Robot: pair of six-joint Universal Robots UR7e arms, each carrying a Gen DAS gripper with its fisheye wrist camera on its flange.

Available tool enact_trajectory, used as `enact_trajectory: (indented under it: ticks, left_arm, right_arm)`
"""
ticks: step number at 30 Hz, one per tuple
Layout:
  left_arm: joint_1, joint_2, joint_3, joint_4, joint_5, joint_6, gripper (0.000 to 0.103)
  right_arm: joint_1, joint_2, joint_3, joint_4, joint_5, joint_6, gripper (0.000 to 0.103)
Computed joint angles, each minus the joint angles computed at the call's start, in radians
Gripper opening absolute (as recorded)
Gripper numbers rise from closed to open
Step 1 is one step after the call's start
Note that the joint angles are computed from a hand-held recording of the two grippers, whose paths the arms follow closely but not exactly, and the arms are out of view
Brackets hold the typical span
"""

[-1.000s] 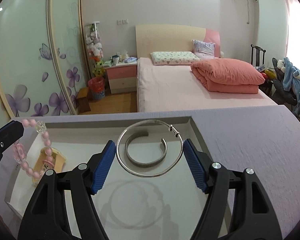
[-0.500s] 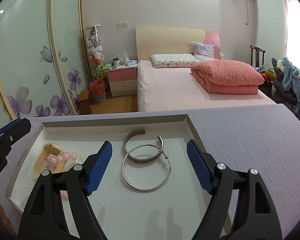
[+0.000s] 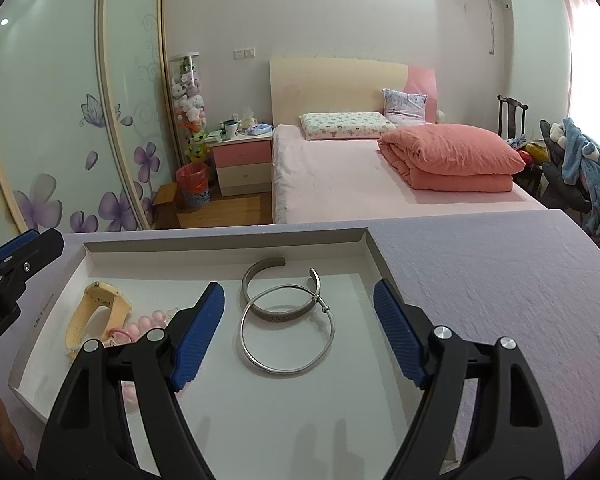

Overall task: Organize jewelry
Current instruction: 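Withdraw both open tools from the tray toward the remaining jewelry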

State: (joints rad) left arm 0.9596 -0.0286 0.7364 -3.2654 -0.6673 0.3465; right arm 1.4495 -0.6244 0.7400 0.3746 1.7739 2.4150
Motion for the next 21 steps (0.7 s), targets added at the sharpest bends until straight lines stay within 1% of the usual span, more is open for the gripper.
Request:
enact_trajectory:
  ticks: [11,21]
  left_arm:
    - [-0.001,0.015,-0.035,0.011,0.029,-0.001,0.043]
    - [-0.004,-0.002,0.001,-0.008,0.059,-0.018,0.043]
  right_arm:
    - [0.001,-0.011,0.021,-0.022,-0.001,-0.006,0.077]
    - [-0.001,-0.016,0.026,-0.023,-0.004,-0.006,0.077]
